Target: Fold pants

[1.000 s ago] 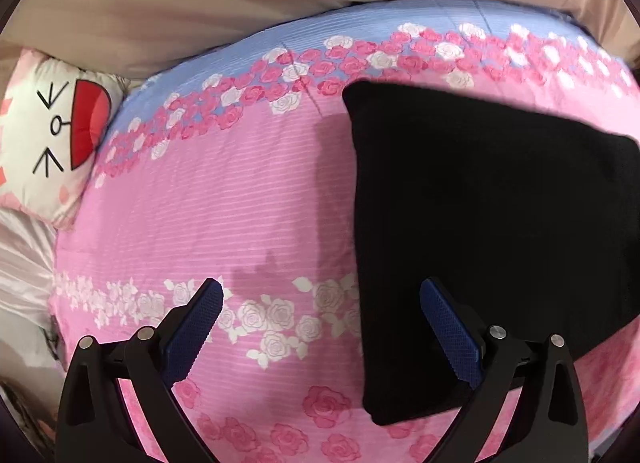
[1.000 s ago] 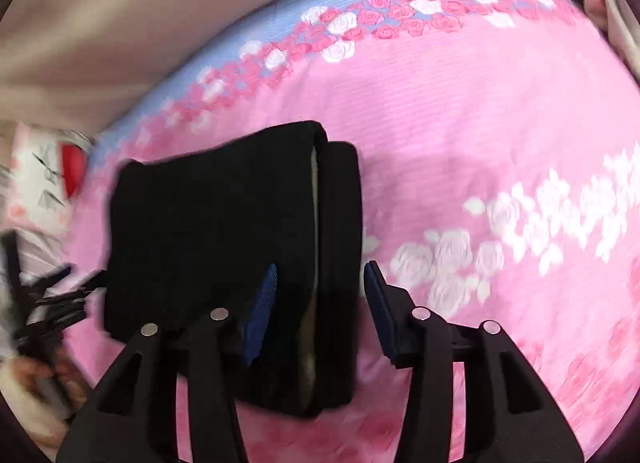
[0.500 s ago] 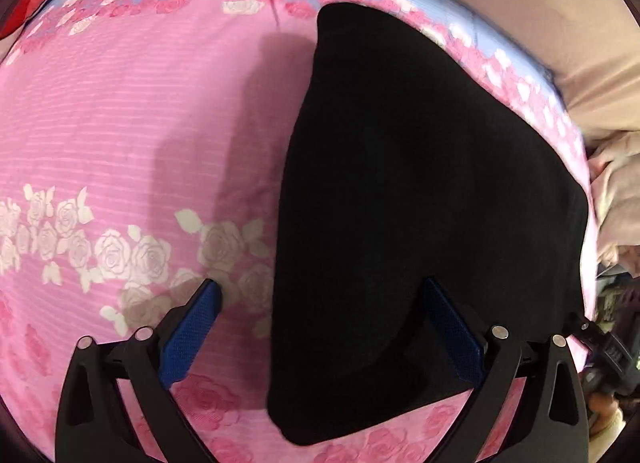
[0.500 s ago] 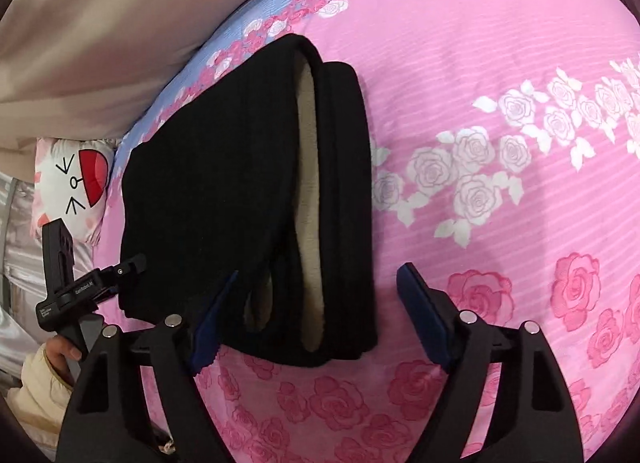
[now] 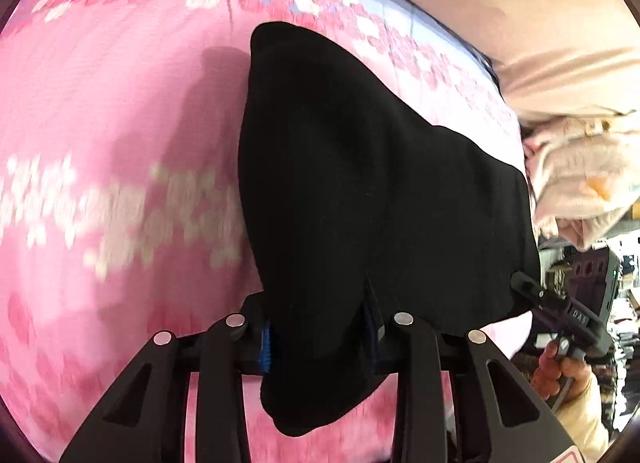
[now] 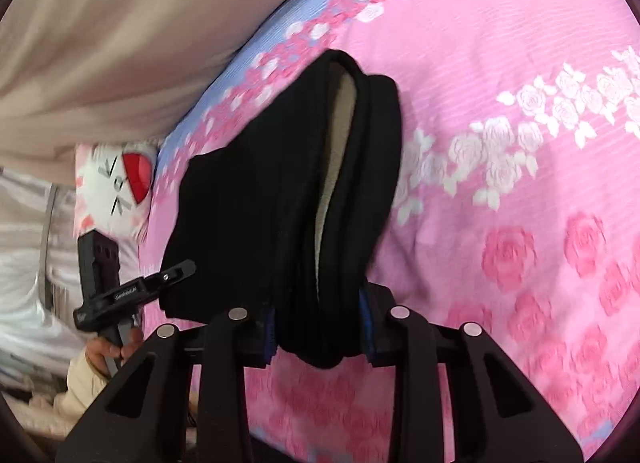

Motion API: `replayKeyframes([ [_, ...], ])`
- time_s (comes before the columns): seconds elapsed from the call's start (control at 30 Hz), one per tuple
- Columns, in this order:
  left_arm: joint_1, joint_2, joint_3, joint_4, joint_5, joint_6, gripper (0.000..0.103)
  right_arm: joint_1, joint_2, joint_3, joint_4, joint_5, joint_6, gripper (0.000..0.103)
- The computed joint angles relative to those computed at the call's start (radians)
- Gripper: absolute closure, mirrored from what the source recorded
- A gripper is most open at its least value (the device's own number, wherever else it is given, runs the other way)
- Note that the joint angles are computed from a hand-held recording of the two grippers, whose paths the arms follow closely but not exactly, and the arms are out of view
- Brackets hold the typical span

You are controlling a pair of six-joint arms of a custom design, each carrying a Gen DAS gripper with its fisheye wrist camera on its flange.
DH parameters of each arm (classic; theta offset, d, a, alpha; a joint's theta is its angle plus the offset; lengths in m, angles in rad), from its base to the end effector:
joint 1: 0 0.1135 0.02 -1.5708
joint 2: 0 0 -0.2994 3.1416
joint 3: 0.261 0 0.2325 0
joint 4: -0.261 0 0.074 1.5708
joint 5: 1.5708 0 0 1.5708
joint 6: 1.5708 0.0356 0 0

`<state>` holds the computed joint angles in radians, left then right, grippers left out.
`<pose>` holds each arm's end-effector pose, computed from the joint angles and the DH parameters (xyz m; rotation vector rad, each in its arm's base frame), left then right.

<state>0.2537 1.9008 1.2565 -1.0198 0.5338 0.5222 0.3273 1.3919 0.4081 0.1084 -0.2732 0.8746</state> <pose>0.3171 0.0635 0.2056 0.3539 2.8988 -0.7907 0.1962 0.0768 0.1712 0.5769 2.5336 0.8260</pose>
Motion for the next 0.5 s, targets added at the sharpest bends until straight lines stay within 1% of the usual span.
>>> replayKeyframes([
  [0.07, 0.032, -0.044, -0.063, -0.024, -0.018, 0.046, 0.073, 0.073, -0.037, -0.039, -0.013, 0.022, 0.048, 0.073],
  [0.13, 0.055, -0.091, -0.145, -0.013, -0.056, 0.081, 0.072, 0.139, -0.046, -0.079, -0.007, 0.039, 0.110, 0.073],
  [0.17, 0.051, -0.106, -0.179, 0.017, -0.084, 0.081, 0.071, 0.185, -0.022, -0.099, 0.014, 0.062, 0.132, 0.072],
  [0.2, 0.046, -0.134, -0.240, 0.084, -0.113, 0.084, 0.066, 0.216, 0.008, -0.114, 0.047, 0.089, 0.147, 0.070],
  [0.23, 0.034, -0.153, -0.274, 0.134, -0.124, 0.065, 0.055, 0.240, 0.047, -0.129, 0.094, 0.129, 0.166, 0.061],
  [0.27, 0.017, -0.169, -0.309, 0.196, -0.143, 0.025, 0.048, 0.241, 0.072, -0.119, 0.097, 0.158, 0.168, 0.048],
  [0.3, 0.008, -0.167, -0.319, 0.227, -0.152, -0.005, 0.031, 0.245, 0.098, -0.106, 0.098, 0.185, 0.178, 0.041],
  [0.33, -0.009, -0.168, -0.329, 0.265, -0.178, -0.045, 0.012, 0.240, 0.124, -0.106, 0.139, 0.188, 0.176, 0.034],
  [0.37, -0.026, -0.171, -0.346, 0.317, -0.201, -0.086, 0.009, 0.238, 0.137, -0.099, 0.158, 0.192, 0.172, 0.033],
  [0.4, -0.038, -0.169, -0.366, 0.348, -0.188, -0.097, 0.005, 0.230, 0.159, -0.083, 0.171, 0.185, 0.157, 0.033],
  [0.47, -0.072, -0.176, -0.395, 0.411, -0.181, -0.134, 0.005, 0.209, 0.195, -0.040, 0.160, 0.170, 0.104, 0.033],
  [0.5, -0.091, -0.179, -0.400, 0.426, -0.178, -0.144, 0.005, 0.213, 0.188, -0.044, 0.152, 0.174, 0.090, 0.034],
])
